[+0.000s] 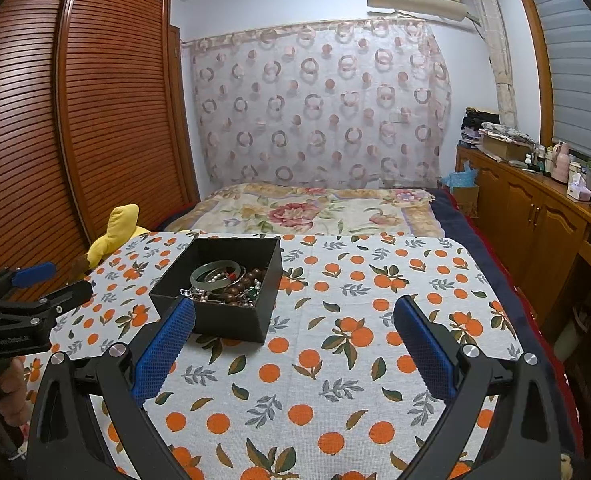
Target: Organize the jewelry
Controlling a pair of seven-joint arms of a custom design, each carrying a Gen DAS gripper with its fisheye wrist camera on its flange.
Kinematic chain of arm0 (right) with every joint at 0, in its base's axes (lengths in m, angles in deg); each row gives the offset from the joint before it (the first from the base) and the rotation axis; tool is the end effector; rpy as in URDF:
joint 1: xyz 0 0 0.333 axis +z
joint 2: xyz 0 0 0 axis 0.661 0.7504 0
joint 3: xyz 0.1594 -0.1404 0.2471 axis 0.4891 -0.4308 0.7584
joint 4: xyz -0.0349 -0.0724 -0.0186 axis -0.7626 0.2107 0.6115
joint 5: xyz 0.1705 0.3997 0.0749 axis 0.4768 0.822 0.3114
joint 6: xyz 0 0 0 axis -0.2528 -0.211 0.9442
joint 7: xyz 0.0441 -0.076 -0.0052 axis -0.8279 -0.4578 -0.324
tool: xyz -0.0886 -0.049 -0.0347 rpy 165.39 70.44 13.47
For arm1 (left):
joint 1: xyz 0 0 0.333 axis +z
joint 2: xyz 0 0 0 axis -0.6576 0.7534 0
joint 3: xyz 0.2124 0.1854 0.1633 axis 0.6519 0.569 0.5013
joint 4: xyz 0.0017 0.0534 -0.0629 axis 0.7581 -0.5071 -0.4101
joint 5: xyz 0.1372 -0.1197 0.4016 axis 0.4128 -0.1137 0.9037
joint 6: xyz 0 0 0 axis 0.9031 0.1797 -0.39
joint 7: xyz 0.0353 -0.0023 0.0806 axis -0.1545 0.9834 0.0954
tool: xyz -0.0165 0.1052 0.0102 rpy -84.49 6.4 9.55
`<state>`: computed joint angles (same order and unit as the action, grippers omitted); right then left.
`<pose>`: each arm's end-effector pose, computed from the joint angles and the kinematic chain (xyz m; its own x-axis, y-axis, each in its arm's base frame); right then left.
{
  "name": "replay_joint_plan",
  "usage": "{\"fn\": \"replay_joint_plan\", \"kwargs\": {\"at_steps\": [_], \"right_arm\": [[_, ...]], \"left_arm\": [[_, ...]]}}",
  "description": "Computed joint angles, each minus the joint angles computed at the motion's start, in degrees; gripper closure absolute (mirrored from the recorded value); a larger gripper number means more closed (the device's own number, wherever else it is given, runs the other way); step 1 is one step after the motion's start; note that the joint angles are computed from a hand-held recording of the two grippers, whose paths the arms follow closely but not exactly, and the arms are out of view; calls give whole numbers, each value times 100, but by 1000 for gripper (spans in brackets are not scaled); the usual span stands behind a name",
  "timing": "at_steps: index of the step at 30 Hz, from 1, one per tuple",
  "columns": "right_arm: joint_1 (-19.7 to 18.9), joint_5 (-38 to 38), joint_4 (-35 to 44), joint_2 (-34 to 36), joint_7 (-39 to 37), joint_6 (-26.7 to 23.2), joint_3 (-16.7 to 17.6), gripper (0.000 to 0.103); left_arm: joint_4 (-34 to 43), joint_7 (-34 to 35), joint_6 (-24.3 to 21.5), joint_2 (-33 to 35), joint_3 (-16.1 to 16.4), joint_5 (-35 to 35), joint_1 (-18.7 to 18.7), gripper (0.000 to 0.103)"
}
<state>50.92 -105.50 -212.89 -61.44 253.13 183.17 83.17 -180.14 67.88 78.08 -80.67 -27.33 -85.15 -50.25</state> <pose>0.4758 0.2448 0.5687 -0.1469 -0.9873 -0.0605 -0.4454 0.1206 -0.8871 0.5296 -0.0381 0.5830 -0.3855 -0.9227 -0.0086 -0.4870 0.2114 -0.8475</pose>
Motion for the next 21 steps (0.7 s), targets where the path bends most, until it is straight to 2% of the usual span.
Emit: {"fn": "replay_joint_plan", "kwargs": {"at_steps": [21], "right_arm": [[-50,-36,-30,-38,24,51,0,2]], "left_arm": [[13,22,-5,-63,45,21,-31,8]]}}
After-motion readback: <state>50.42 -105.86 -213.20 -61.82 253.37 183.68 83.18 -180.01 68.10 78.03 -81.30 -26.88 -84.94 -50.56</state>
